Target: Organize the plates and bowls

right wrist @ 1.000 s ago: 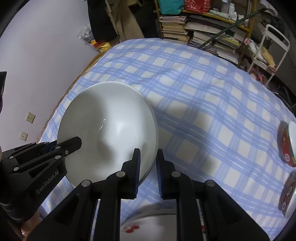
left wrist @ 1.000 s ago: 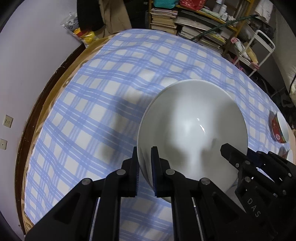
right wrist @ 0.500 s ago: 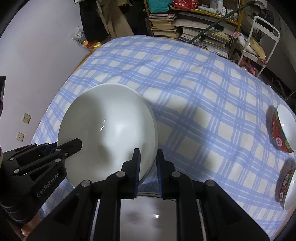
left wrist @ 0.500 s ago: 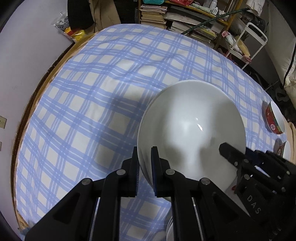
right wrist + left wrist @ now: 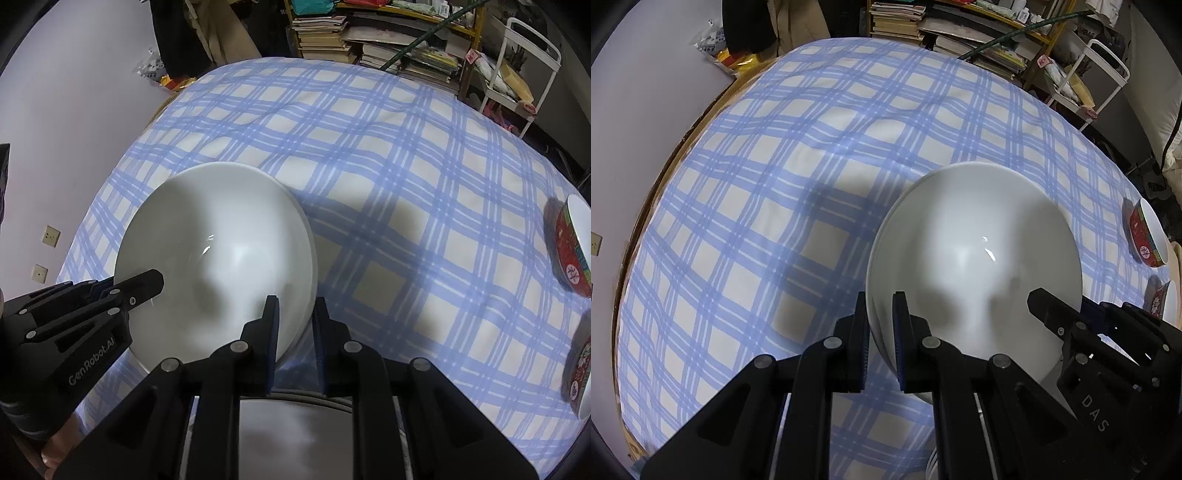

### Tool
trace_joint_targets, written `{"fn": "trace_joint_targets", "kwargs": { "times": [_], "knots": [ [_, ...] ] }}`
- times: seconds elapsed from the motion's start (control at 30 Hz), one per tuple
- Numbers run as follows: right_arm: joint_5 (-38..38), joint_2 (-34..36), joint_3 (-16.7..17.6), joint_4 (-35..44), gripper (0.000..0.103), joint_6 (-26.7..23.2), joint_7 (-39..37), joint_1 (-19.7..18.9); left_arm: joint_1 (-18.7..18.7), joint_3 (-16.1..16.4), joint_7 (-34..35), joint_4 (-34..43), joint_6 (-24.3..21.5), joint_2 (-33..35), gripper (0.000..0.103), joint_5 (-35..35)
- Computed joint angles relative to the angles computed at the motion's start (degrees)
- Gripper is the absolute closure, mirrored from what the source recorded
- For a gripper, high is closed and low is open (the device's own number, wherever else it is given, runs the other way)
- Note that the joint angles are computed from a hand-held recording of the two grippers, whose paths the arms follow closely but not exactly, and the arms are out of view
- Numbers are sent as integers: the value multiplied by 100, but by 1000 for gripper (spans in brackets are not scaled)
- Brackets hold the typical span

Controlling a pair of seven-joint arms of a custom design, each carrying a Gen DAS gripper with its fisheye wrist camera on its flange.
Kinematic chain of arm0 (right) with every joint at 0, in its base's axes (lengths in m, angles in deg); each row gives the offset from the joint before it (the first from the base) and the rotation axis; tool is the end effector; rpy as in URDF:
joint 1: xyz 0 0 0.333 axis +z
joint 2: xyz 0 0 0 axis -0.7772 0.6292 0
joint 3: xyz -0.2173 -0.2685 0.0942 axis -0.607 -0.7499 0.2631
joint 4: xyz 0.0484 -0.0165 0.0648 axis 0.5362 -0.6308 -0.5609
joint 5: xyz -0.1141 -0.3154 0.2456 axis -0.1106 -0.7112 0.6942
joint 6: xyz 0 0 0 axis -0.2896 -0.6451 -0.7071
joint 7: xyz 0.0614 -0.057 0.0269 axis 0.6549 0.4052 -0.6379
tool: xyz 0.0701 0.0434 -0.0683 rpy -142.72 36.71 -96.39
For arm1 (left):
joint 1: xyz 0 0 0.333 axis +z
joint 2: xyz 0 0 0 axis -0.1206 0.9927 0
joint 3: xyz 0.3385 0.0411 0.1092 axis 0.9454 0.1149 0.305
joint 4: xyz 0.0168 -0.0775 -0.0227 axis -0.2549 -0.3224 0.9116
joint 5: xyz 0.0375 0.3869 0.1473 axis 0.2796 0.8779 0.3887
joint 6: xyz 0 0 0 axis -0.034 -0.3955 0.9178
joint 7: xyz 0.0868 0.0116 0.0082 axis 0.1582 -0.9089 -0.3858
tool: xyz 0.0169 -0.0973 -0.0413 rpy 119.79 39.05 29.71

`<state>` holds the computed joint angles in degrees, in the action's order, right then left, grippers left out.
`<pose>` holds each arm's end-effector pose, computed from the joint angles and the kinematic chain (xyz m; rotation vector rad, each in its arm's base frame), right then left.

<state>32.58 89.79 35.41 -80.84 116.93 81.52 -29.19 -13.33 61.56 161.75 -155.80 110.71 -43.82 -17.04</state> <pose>0.5904 0.2445 0.3584 -1.3994 2.4291 -0.2596 0.7086 -0.2084 0.3765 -1.3677 2.7148 -0.4022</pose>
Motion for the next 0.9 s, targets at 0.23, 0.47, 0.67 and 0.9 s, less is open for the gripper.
{"fn": "trace_joint_targets", "kwargs": {
  "times": [0.23,0.47,0.67,0.9],
  "knots": [
    [-18,-156,-24,-147,83,209,-31,5,83,-28,73,-38,18,-172,90,-99],
    [-794,-688,-65,-442,82,127,463,9,-7,4,119,-186,134,-507,89,82],
    [-1282,-1178,75,-883,59,108,911,-233,-140,-72,162,-347,42,-768,87,82],
    [-1467,-1918,285,-1662,41,98,1261,-703,-388,-186,81,-626,126,-987,82,-29]
  ]
}}
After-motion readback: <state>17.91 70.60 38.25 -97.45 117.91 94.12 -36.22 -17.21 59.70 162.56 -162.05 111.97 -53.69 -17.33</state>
